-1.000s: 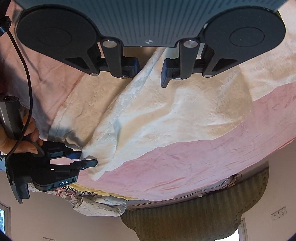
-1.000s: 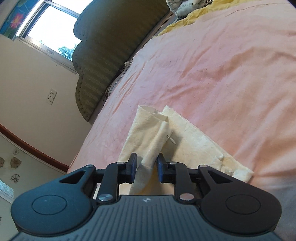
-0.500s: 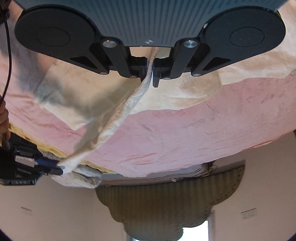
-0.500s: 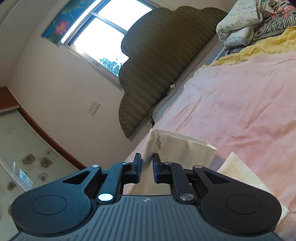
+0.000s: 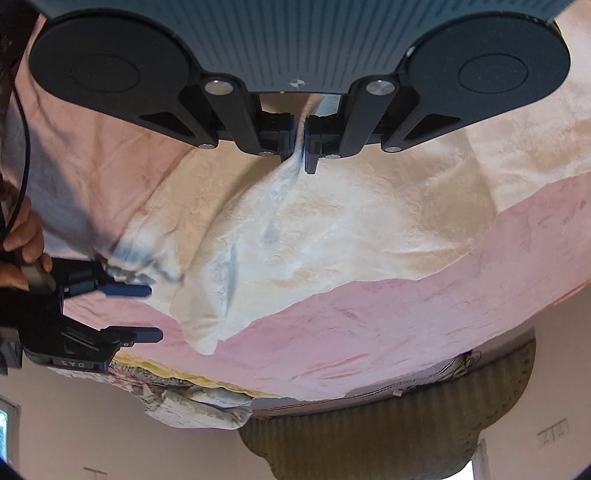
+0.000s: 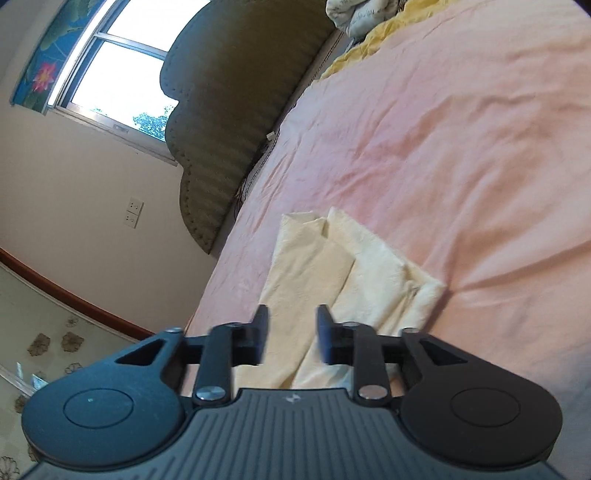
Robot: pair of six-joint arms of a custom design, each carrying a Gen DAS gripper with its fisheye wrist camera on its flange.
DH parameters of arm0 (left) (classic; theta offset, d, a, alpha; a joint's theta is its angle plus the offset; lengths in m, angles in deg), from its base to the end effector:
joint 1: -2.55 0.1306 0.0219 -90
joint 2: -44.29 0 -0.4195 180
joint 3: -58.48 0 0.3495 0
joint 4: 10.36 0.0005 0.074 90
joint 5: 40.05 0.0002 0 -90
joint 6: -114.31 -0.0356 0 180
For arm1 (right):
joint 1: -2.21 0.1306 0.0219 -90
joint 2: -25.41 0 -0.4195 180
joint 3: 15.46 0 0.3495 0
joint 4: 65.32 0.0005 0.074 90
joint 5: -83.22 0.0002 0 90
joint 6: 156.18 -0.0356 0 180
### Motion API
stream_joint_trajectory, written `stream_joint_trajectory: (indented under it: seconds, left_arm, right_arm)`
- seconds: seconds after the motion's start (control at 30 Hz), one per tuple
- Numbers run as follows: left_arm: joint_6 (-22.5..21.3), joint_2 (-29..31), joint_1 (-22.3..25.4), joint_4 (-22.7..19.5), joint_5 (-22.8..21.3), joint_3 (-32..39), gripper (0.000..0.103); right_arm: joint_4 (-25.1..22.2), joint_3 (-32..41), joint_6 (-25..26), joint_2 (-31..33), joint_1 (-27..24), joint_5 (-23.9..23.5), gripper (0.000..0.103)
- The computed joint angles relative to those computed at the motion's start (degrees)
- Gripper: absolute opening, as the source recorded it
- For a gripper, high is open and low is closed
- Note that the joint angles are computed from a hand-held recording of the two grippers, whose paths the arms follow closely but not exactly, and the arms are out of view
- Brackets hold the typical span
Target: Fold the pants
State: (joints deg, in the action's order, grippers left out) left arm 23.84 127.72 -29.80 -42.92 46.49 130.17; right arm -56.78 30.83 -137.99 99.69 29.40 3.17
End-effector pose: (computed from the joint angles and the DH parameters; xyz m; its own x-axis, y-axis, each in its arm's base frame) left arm 0.3340 -0.2096 0.3996 -0.5859 0.3808 -0.7153 0.5024 0.8633 0.0480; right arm 0.2874 0.1401 0.3339 -0.3824 0.8556 -0.3490 0.1861 0.4413 0.8778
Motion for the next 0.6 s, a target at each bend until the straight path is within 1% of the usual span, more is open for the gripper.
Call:
stream_joint_trajectory:
  seconds: [0.03, 0.07, 0.17, 0.23, 0.3, 0.33, 0.37, 0.4, 0.47, 0.5, 0.53, 0.57, 0.6]
  left_arm:
    - [1.71, 0.49, 1.09, -0.77, 1.61, 1.02, 0.004]
    - [3.08, 0.99, 2.36, -1.53, 3.5, 2.03, 0.004]
    - [6.76, 2.15, 5.37, -3.68, 8.7, 4.29, 0.004]
    - [9.04, 2.59, 7.08, -4.73, 12.27, 5.19, 0.004]
    - [10.08, 2.69, 7.79, -4.84, 13.85, 5.34, 0.004]
    - [10.11, 2.67, 7.88, -4.88, 13.8, 5.38, 0.004]
    - [9.84, 2.6, 7.66, -4.87, 13.41, 5.28, 0.004]
    - [9.46, 2.54, 7.46, -4.96, 13.1, 5.24, 0.004]
    - [8.81, 2.43, 6.63, -4.93, 12.04, 5.03, 0.004]
    - [8.41, 2.37, 6.3, -4.77, 11.57, 4.9, 0.004]
    - [8.07, 2.36, 6.01, -4.6, 11.12, 4.81, 0.004]
    - [7.88, 2.4, 5.75, -4.5, 10.65, 4.75, 0.004]
    - [7.69, 2.46, 5.53, -4.46, 10.3, 4.67, 0.004]
  right_arm:
    - [0.45, 0.69, -0.91, 1.19, 0.15, -0.59, 0.078]
    - [0.62, 1.73, -1.9, 2.53, 0.73, -0.91, 0.079]
    - [2.1, 3.87, -1.9, 4.74, 3.02, -3.23, 0.079]
    - [2.96, 5.05, -2.93, 6.24, 4.04, -6.18, 0.079]
    - [4.04, 6.01, -3.46, 7.81, 4.5, -9.38, 0.079]
    - [3.1, 6.88, -2.88, 8.44, 4.49, -9.91, 0.079]
    - [1.77, 7.64, -2.48, 8.72, 4.55, -8.87, 0.078]
    - [1.73, 7.82, -2.48, 8.74, 4.4, -6.93, 0.078]
    - [4.93, 6.76, -2.19, 8.62, 3.16, -3.12, 0.078]
    - [4.42, 6.48, -2.48, 8.33, 2.52, -0.05, 0.078]
    - [4.33, 6.27, -3.0, 8.25, 1.83, 1.99, 0.078]
    - [6.32, 5.51, -3.43, 8.71, 0.72, 2.67, 0.077]
    - [8.7, 4.66, -4.73, 9.5, -0.56, 2.44, 0.072]
